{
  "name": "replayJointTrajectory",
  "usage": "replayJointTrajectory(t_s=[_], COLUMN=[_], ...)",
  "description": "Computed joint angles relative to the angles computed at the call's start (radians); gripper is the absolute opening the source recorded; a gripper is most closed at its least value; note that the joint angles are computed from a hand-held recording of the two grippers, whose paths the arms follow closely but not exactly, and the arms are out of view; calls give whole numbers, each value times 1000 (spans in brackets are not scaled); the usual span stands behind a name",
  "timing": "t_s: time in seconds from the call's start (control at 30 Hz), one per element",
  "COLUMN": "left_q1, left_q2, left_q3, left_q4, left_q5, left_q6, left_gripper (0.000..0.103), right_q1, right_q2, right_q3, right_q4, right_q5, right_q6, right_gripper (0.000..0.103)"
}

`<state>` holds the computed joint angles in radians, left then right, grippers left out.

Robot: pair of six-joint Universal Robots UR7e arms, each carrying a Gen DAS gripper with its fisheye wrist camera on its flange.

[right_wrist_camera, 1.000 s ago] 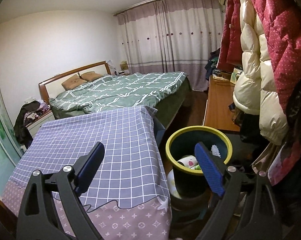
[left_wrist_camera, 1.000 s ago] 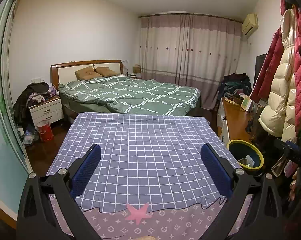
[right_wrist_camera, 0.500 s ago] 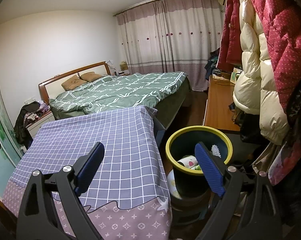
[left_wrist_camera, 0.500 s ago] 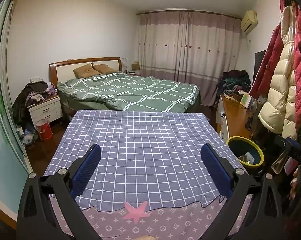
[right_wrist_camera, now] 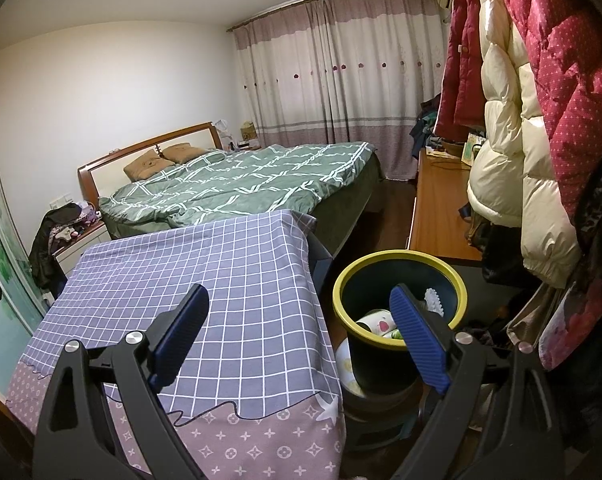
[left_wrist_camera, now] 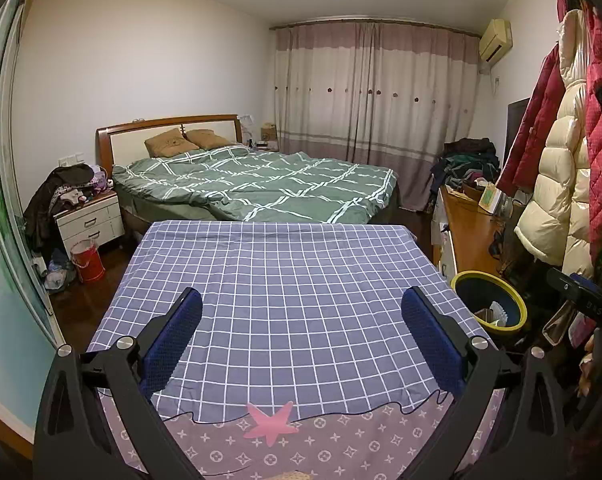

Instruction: Collect trash

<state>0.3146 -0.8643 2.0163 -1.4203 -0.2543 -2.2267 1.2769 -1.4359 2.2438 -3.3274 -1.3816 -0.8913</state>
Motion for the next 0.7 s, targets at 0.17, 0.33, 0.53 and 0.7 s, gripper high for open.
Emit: replayJointTrajectory(t_s=[0.17, 0.33, 0.53, 0.7], left_q1=[2, 3, 4, 7], left_q2=[3, 4, 5, 10], left_q3=[1, 1, 4, 12], left_q4=[-14, -16, -34, -71], left_q5=[1, 1, 1, 0], left_q6=[13, 15, 29, 55], left_gripper=[98, 98, 98, 98], right_q1=[0, -1, 2, 3], right_q2=[1, 1, 3, 4], right_q3=[8, 9, 16, 13], right_q4=[-5, -3, -7, 4], right_q5=[-2, -2, -7, -7], right_q6=[-2, -1, 0, -2], right_gripper=[87, 87, 87, 87])
